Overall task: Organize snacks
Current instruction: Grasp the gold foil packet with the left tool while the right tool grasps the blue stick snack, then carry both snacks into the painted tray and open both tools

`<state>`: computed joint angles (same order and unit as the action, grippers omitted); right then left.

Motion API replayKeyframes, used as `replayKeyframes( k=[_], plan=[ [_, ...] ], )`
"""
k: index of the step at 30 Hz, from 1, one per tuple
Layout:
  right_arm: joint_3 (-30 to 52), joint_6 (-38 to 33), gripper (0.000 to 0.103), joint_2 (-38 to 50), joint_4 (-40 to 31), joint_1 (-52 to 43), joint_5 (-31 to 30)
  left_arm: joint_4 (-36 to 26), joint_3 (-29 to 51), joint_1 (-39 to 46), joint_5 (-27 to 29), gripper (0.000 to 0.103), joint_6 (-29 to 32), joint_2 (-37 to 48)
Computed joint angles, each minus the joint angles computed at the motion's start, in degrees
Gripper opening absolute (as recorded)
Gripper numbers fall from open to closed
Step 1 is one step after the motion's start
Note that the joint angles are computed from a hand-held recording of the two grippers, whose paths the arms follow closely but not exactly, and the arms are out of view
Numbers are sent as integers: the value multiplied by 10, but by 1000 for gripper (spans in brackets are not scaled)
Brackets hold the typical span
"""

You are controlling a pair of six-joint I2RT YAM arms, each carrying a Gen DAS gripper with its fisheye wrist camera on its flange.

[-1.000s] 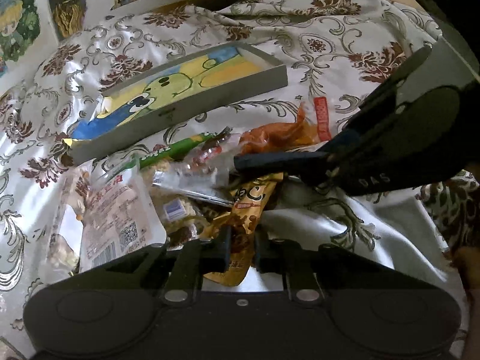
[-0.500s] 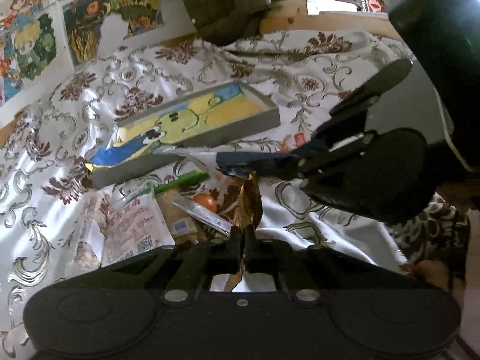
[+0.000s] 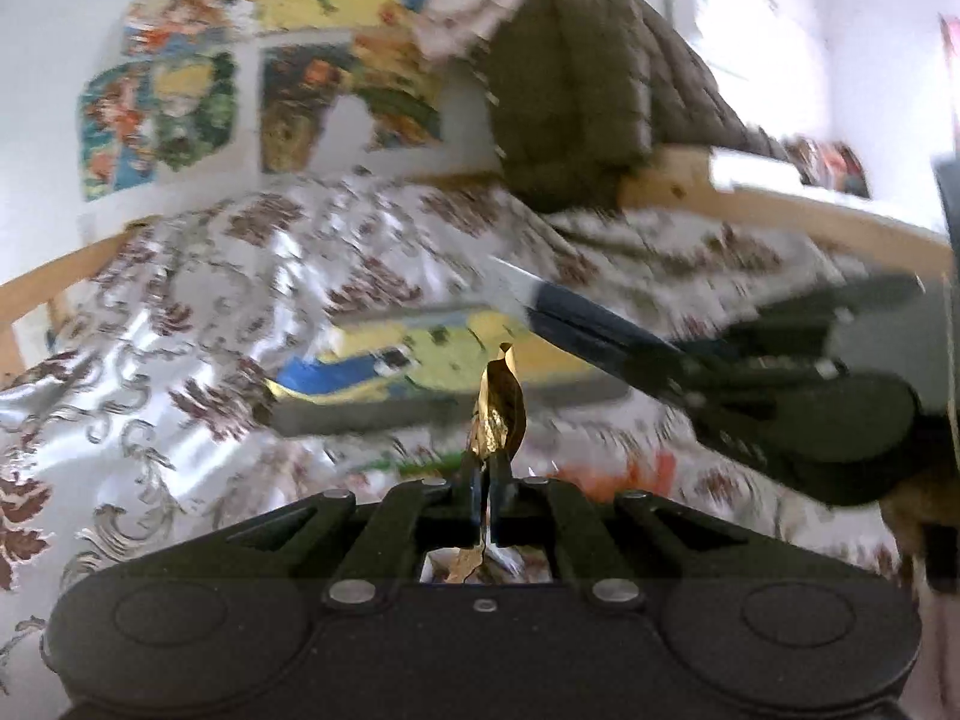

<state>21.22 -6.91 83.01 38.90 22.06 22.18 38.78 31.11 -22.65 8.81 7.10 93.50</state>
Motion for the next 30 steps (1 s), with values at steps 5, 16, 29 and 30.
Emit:
replayKeyframes(
  k=[5,16,29,30],
  plan=[
    [17,-8,7,23,30,-18,3,32,58,14,4,1,-49,52],
    [165,100,7,144,7,-148,-95,-70,383,19,21,1,-106,267],
    [406,204,7,367,-67,-253,-201,-385,883,2,17,1,-185,567],
    [416,213,7,379,-72,-258,-206,-395,900,0,14,1,-184,579]
  ],
)
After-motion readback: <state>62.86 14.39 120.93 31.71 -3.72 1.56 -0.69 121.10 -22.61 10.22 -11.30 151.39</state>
